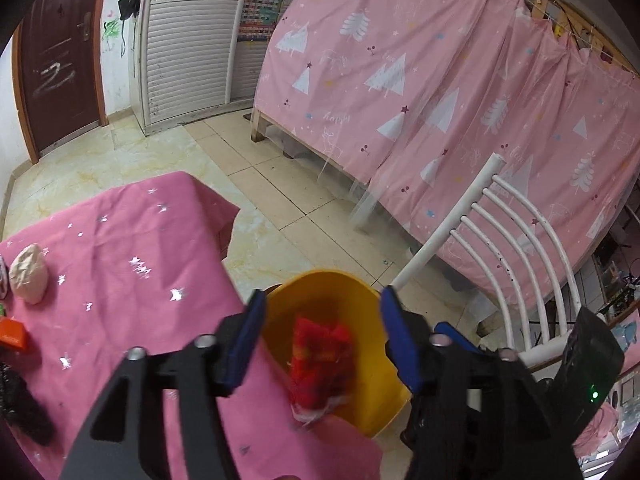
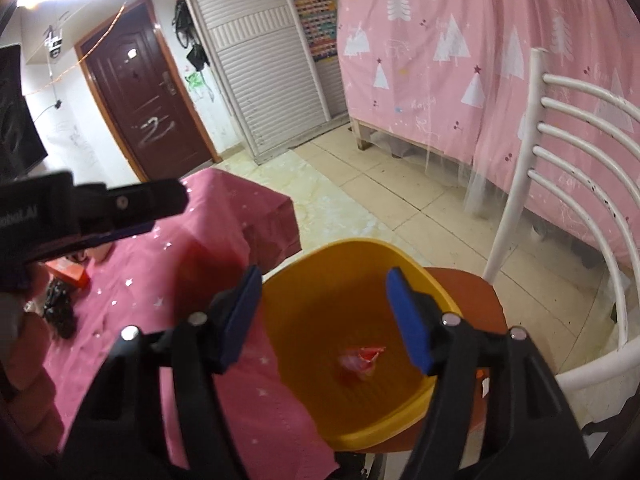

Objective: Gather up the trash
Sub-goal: 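Carry both items to the yellow bin and open both grippers over it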

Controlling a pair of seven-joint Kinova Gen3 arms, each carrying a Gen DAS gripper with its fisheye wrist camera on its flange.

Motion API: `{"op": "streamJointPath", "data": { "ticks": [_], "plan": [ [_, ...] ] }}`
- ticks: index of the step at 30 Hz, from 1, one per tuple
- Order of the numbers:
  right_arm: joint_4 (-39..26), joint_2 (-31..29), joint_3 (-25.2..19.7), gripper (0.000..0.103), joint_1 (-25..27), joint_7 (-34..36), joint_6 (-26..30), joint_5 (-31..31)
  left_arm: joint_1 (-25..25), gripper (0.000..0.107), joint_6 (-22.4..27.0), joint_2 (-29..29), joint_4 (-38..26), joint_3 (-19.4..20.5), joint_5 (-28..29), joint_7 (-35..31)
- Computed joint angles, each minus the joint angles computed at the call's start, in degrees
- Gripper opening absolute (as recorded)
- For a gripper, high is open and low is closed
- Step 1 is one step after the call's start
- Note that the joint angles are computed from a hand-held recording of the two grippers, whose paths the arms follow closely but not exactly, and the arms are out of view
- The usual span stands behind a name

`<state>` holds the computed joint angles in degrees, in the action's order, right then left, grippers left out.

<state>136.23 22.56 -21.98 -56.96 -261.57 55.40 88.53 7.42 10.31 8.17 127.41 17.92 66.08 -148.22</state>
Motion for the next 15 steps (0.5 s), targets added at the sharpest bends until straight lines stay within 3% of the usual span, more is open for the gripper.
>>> {"op": "streamJointPath", "data": {
  "ticks": [7, 15],
  "plan": [
    [1.4, -0.6, -0.5, 0.065, -0.1, -3.0, 0.6, 0.3, 0.4, 0.063, -1.1, -2.2, 1.1, 1.2, -0.6, 1.4],
    [-2.4, -0.7, -0.2, 0.067, -1.2, 3.1, 1.5, -1.0, 2.8, 0.065, 2.0, -8.6, 3.0, -6.3, -1.4, 2.2]
  ]
}}
